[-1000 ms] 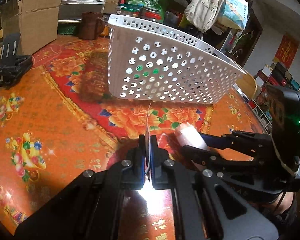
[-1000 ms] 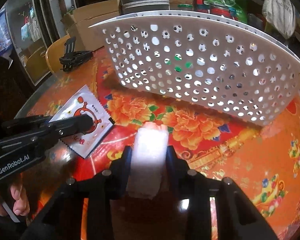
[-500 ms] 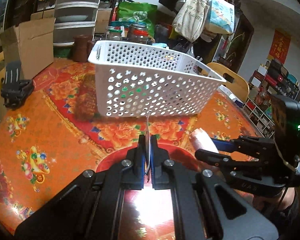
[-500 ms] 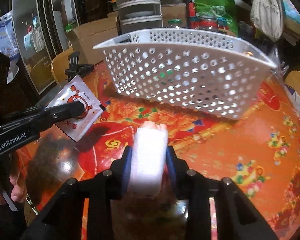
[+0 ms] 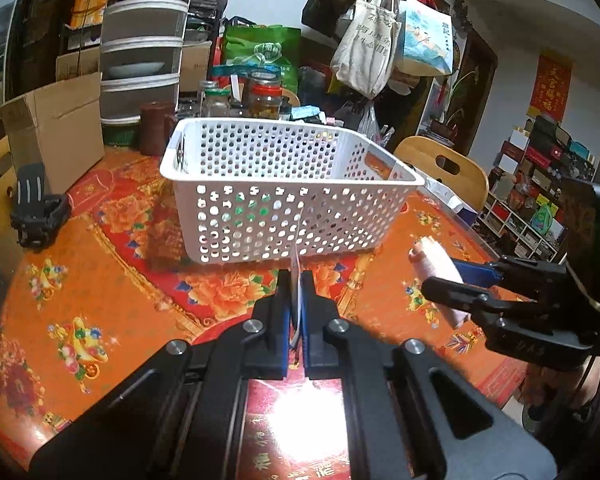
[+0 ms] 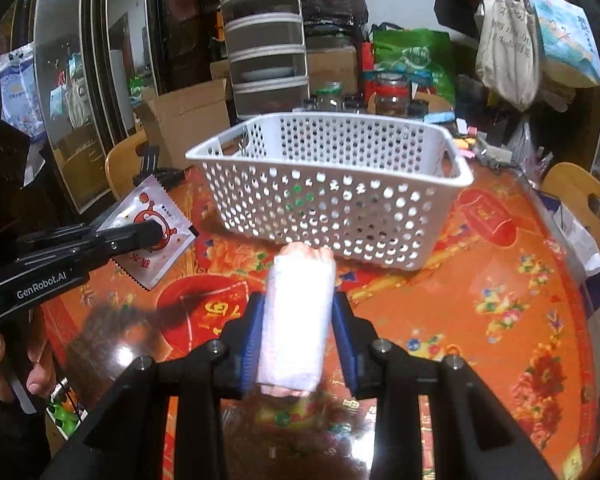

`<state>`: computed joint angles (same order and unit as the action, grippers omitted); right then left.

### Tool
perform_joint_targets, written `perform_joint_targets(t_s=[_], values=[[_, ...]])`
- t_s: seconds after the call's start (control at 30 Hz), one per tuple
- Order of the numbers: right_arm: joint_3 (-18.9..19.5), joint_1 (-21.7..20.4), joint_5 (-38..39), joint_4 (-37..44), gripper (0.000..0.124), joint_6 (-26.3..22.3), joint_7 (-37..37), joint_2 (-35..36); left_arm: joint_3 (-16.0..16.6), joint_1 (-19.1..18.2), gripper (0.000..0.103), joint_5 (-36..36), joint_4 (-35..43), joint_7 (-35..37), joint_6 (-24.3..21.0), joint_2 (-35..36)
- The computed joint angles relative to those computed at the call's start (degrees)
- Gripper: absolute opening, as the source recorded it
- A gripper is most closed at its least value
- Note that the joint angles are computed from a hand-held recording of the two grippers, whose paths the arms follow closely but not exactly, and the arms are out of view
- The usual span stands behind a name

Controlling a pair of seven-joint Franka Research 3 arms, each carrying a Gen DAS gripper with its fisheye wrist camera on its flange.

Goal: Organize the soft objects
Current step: 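Carry the printed packet and foam block over the basket and lower them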

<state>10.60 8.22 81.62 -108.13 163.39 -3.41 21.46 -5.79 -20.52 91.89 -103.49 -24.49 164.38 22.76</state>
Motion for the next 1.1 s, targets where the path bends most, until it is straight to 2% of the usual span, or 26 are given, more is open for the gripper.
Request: perform_joint_targets(t_s=[0.3, 0.43, 0.63, 0.77, 0.9, 1.03, 1.1], values=[[-0.8, 0.0, 0.8, 1.2, 0.033, 0.0, -1.0, -1.9, -0.2, 0.0, 0.003, -4.8, 1.0, 6.1, -0.9, -1.6], [-1.3, 0.1, -2.3, 3.7, 0.033, 0.2, 2.1, -1.3, 0.2, 0.0, 0.003, -8.4, 3.0, 10.6, -1.0, -1.6], [-0.8, -0.5, -8.9, 8.4, 0.033, 0.2, 8.9, 0.8, 1.0, 0.4, 0.003, -17.3, 7.8, 20.3, 0.1, 0.0], [-1.0, -0.6, -16.1, 12.7, 0.033, -1.1, 16.5, 3.0, 1.1, 1.2, 0.003, -26.8, 12.9, 30.3, -0.7, 2.6], [-2.8, 0.7, -26.4, 19.2, 0.033, -2.6, 27.6, 6.9, -0.9, 3.4, 0.003, -38.5, 20.5, 43.0, -3.4, 7.4], [-6.1, 3.0, -37.6, 28.5, 0.033, -5.9, 39.8, 13.1, -2.2, 4.0, 0.003, -47.6, 31.7, 54.6, -10.1, 14.4], [-8.1, 4.2, -43.2, 34.8, 0.033, -9.1, 46.1, 17.3, -2.5, 3.9, 0.003, -51.5, 38.1, 59.5, -13.5, 18.6]])
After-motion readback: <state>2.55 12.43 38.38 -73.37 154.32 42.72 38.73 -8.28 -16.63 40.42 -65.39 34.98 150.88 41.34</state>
